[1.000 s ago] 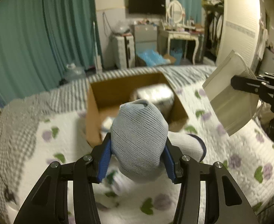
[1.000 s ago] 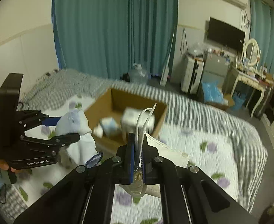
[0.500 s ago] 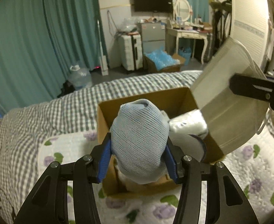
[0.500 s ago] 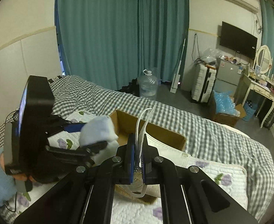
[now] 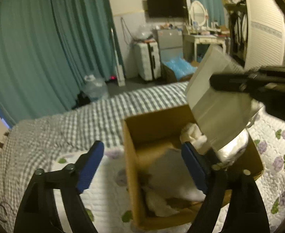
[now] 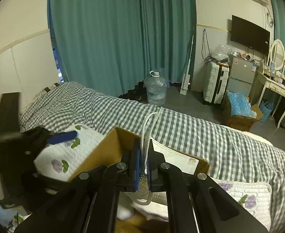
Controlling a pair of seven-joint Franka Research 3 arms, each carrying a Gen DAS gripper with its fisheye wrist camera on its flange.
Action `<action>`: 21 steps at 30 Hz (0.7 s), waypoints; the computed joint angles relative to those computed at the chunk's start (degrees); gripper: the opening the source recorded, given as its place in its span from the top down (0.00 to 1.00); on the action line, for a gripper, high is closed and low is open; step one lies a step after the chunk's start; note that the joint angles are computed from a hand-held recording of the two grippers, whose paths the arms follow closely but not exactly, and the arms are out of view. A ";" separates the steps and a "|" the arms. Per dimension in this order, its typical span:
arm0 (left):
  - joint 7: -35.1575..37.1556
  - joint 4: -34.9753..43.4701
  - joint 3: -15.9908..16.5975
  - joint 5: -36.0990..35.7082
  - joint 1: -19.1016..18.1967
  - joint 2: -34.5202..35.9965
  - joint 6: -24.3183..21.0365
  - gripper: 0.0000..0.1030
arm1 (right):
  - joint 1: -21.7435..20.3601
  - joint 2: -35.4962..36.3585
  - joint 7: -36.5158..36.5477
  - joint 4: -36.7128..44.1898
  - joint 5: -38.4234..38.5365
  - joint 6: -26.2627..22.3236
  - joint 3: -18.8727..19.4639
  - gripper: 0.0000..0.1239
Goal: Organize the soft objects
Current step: 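Drop the sock and mask into the box by opening both grippers, then grasp a white fuzzy piece with the left gripper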
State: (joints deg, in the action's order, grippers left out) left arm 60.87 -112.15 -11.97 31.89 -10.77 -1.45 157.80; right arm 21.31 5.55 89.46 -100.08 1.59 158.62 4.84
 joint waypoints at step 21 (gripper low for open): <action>0.65 -12.29 -1.34 -5.84 1.80 -18.74 -1.82 0.03 | -3.94 -17.54 22.19 -11.82 -22.47 -6.35 4.49 0.25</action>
